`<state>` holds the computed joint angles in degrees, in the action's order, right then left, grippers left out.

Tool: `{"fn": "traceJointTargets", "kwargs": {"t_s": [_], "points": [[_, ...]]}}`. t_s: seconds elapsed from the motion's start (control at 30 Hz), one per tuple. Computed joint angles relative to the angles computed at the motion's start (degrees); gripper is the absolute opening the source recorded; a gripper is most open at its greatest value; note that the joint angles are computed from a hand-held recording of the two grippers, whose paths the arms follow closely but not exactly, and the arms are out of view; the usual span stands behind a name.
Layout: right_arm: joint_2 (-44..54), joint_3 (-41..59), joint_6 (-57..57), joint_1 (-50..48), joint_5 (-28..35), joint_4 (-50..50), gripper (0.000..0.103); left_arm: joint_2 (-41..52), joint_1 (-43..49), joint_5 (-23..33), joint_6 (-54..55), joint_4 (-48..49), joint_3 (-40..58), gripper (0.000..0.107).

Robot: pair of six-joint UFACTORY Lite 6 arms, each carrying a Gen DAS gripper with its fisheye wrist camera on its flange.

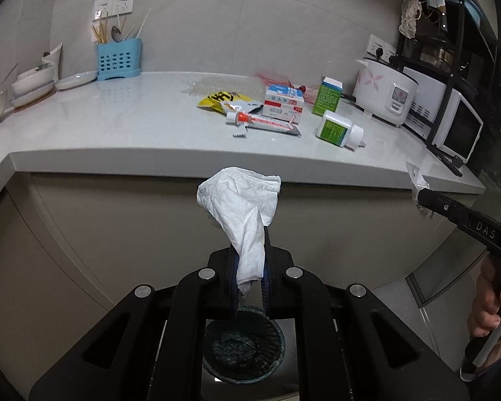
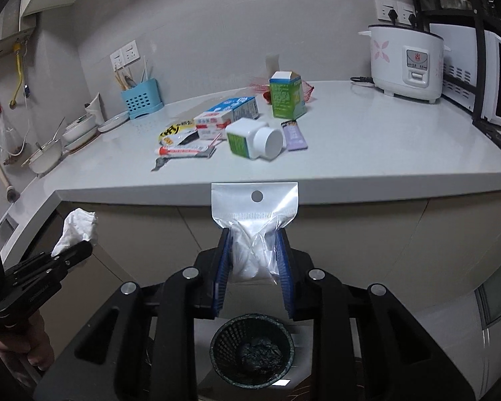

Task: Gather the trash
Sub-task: 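Carry the tissue and plastic bag down over the mesh trash bin with both tools, then open the left tool to drop the tissue while the right tool releases the bag into the bin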

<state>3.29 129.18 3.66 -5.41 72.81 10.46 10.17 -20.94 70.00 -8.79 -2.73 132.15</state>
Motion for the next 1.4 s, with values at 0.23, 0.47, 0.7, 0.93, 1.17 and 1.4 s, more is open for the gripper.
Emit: {"fn": "traceJointTargets", "kwargs": {"t_s": [0.23,0.47,0.7,0.93,1.17,1.4], "points": [[-23.67,-41.31,4.99,8.42,-17.58,-6.05,0.025,-20.03,-4.56,-17.12,-2.28,2.20,-37.43,0.009],[-33.43,-66.33,16.77,17.16,-29.89,-16.47,0.025,-27.05,-5.46,-28.79,-4.20,3.44,-59.07,0.009],[-28.95,-79.95,26.52,20.32,-41.74,-21.73,0.025,-22.87,-3.52,-40.70,-3.23,1.67,-72.19,0.009],[-12.32,-82.67,25.97,19.19,-53.95,-18.52,0.025,-7.83,-0.58,-52.16,11.12,-15.16,-76.60,0.009],[3.90,-78.39,21.79,18.55,-59.42,-16.58,0.025,8.60,0.34,-52.23,26.76,-27.91,-70.35,0.009],[10.12,-75.38,9.67,15.33,-59.28,-3.86,0.025,17.27,-1.18,-48.61,32.50,-32.97,-65.03,0.010]]}}
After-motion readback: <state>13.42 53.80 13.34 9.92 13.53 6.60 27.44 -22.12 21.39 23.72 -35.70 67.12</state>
